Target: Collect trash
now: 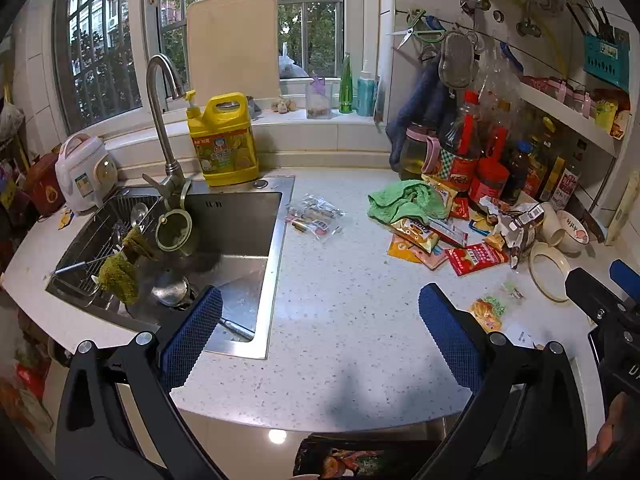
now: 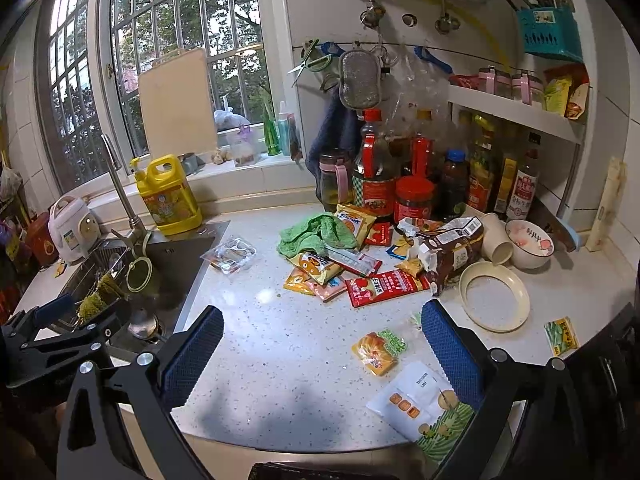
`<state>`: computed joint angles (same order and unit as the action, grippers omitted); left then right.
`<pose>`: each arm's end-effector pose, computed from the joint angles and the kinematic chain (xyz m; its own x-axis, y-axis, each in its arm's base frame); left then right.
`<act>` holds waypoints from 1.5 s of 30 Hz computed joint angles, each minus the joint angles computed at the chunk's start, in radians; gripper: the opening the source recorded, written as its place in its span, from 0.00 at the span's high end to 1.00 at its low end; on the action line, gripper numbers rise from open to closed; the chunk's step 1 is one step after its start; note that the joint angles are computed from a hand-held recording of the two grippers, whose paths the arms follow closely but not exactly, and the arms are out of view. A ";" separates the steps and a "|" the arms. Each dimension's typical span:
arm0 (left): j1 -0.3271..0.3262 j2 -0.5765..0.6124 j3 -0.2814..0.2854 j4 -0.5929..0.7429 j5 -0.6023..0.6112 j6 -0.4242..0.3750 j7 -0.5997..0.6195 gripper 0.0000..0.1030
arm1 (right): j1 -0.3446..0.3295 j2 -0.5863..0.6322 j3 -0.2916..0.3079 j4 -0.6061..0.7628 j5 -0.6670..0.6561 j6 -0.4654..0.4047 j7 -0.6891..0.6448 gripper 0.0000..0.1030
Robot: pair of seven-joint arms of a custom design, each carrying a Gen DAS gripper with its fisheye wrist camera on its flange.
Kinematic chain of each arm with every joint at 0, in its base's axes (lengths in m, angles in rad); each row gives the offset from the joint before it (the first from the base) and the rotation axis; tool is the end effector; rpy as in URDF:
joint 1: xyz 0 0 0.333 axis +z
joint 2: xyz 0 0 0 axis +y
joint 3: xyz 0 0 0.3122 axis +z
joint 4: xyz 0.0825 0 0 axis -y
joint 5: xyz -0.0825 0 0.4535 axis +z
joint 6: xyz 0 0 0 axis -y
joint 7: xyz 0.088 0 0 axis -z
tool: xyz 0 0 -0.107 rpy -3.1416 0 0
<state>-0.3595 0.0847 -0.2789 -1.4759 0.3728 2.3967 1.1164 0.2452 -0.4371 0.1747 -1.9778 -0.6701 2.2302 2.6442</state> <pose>0.5683 -0.4061 0.7204 -0.3288 -0.9444 -0.0005 -0.5920 0.2065 -0.7790 0.4849 0.2178 0.7242 -0.3541 -0.9309 -0.0899 -0.5055 0.2714 -0.8190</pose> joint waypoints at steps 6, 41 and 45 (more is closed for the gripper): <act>0.001 -0.002 0.000 -0.003 -0.005 0.001 0.003 0.07 | 0.000 0.000 0.001 0.001 -0.001 -0.002 0.001 0.05; 0.000 -0.004 -0.003 -0.010 -0.019 0.010 0.011 0.07 | 0.000 -0.001 0.002 0.001 -0.002 -0.005 0.006 0.05; 0.000 -0.006 -0.002 -0.011 -0.015 0.011 0.009 0.07 | 0.000 -0.001 0.002 0.001 -0.001 -0.006 0.007 0.05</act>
